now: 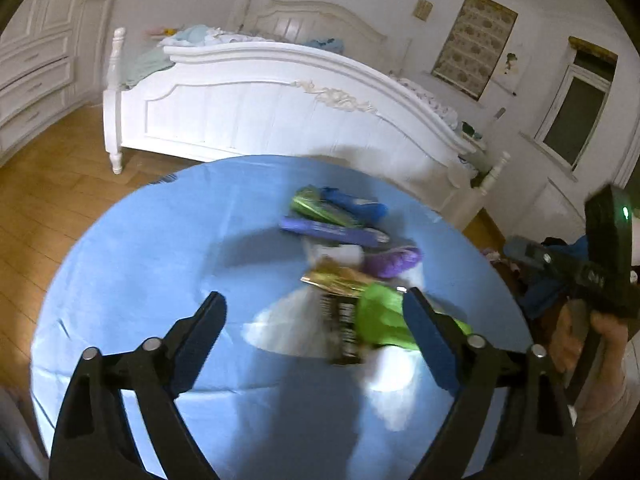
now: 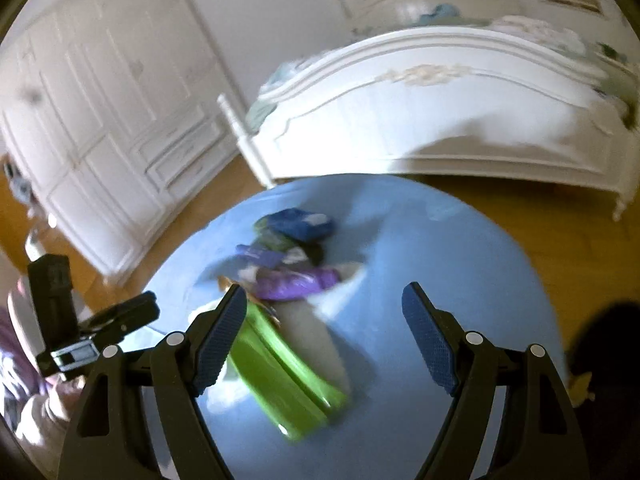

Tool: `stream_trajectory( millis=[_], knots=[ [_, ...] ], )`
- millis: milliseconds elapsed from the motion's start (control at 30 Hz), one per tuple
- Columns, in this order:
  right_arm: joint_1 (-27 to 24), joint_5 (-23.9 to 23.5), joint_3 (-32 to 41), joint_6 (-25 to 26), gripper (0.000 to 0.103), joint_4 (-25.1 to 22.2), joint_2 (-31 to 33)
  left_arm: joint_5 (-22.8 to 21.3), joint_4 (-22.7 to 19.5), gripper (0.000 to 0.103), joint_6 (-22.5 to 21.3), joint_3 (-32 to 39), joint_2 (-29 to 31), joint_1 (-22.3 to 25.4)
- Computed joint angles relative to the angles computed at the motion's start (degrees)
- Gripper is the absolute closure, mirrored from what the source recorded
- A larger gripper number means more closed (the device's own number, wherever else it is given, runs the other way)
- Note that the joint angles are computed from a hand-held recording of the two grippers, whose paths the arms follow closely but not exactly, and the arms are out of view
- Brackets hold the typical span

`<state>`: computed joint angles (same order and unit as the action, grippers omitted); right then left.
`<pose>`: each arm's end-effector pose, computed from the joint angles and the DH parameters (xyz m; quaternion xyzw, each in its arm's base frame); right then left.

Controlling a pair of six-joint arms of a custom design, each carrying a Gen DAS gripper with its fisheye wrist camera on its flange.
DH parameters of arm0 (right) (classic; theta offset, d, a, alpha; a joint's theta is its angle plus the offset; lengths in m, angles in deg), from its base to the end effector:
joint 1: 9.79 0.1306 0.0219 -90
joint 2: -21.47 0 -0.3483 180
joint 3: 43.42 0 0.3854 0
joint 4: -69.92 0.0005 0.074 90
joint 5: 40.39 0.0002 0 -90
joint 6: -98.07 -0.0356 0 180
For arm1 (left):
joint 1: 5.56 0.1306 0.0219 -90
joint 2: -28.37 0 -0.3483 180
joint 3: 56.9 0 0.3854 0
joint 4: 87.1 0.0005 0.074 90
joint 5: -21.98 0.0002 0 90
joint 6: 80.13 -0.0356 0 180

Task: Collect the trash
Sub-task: 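Move both tools back over the trash pile on the table, then grasp the blue printed strip with left tool while right tool grasps blue wipes packet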

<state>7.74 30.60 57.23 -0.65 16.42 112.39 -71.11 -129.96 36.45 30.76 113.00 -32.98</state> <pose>0.4591 0.1567 0.4694 -0.1343 0.8994 0.2358 0.3426 0.4073 -0.2097 0.4274 -0.0048 0.9054 -0.1706 0.3887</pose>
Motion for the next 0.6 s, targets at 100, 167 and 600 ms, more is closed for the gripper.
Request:
stream_trajectory(
  millis=[100,167,600],
  knots=[
    [2.33,1.62,7.47,3.21,0.024,-3.51,6.78,2.7,-0.14,0.019,-4.22,0.89,1.14,2.31],
    [3.39,2.73,13.07,5.65,0.024,-5.85,11.71,4.17,-0.4,0.019,-8.89,2.11,2.75,3.45],
    [4.72,1.32,43.01,17.99,0.034,-23.0,36.64,11.78,-9.57,0.041,-38.93,19.59,18.65,5.97]
  ],
)
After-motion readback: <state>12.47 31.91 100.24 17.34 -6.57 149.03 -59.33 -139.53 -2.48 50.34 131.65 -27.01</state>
